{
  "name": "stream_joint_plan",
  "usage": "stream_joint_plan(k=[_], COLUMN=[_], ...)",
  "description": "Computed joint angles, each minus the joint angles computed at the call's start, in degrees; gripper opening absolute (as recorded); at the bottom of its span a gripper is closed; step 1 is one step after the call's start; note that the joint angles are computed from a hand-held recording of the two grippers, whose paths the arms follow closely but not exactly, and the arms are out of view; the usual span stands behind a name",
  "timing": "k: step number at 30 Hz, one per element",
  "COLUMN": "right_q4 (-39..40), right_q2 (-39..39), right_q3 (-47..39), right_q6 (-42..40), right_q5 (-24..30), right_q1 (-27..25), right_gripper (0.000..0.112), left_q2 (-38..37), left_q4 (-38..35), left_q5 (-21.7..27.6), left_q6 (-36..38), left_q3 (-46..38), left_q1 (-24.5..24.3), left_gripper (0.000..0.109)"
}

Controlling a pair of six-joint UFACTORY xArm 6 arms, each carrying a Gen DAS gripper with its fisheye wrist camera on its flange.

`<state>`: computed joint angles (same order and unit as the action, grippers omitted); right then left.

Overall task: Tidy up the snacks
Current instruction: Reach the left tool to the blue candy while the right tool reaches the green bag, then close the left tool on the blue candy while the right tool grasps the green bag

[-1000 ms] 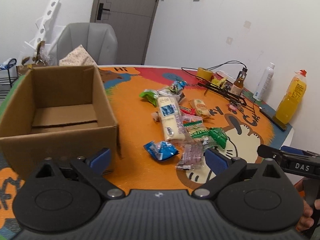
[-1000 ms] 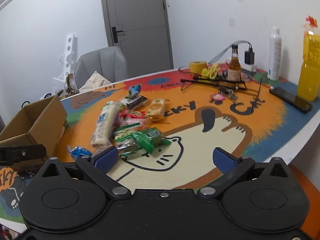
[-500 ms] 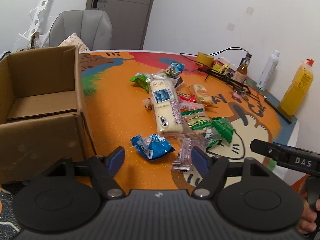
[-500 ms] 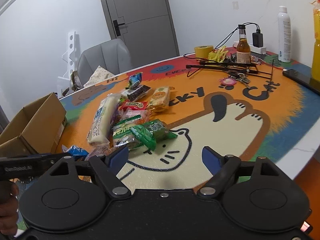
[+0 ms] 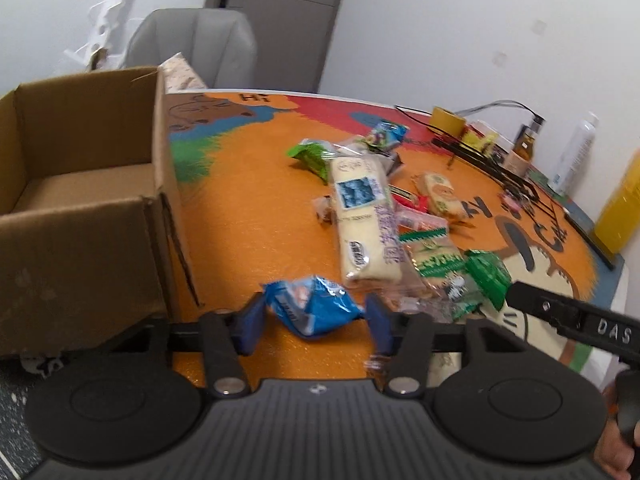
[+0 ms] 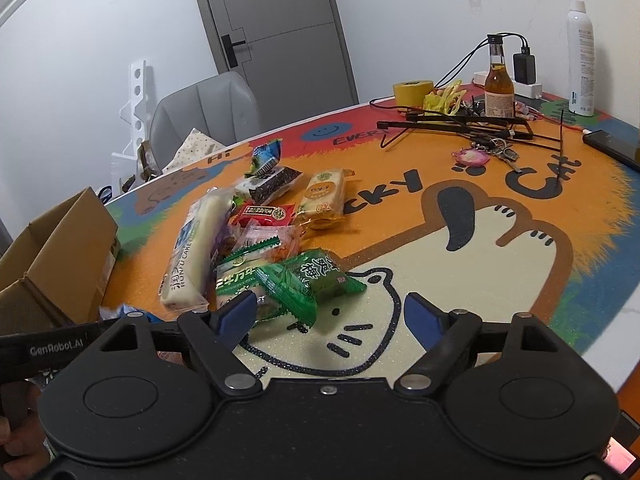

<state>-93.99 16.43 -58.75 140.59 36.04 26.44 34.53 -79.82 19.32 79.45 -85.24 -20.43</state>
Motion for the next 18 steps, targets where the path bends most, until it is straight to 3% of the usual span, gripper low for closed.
stream_joint_plan(k=[1, 4, 8, 18], right_q4=[-0.2, -1.0, -1.6, -2.7], right_q2=[0.1, 0.4, 1.0, 5.0], right_q3=[-0.1, -0.4, -1.2, -5.9], right_q6=[0.1, 0.6, 1.1, 0.2], right_q5=[-0.2, -0.1, -0.8, -2.7], right_q1=[-0.1, -0.4, -1.1, -3.1], right_gripper=[0.081, 0.081, 0.081, 0.081], left_q2=[0.1, 0.2, -0.7, -2.4], left_q4=[-0.3, -2.2, -6.9, -10.7], left_q5=[0.0, -1.8, -3.0, -2.3], left_q6=[-0.6, -0.3, 3.6, 6.8], left_q3=[-0.1, -0.3, 0.3, 1.7], left_q1=[0.2, 0.1, 0.3, 2.0], left_gripper=[0.035, 0.030, 0.028, 0.027])
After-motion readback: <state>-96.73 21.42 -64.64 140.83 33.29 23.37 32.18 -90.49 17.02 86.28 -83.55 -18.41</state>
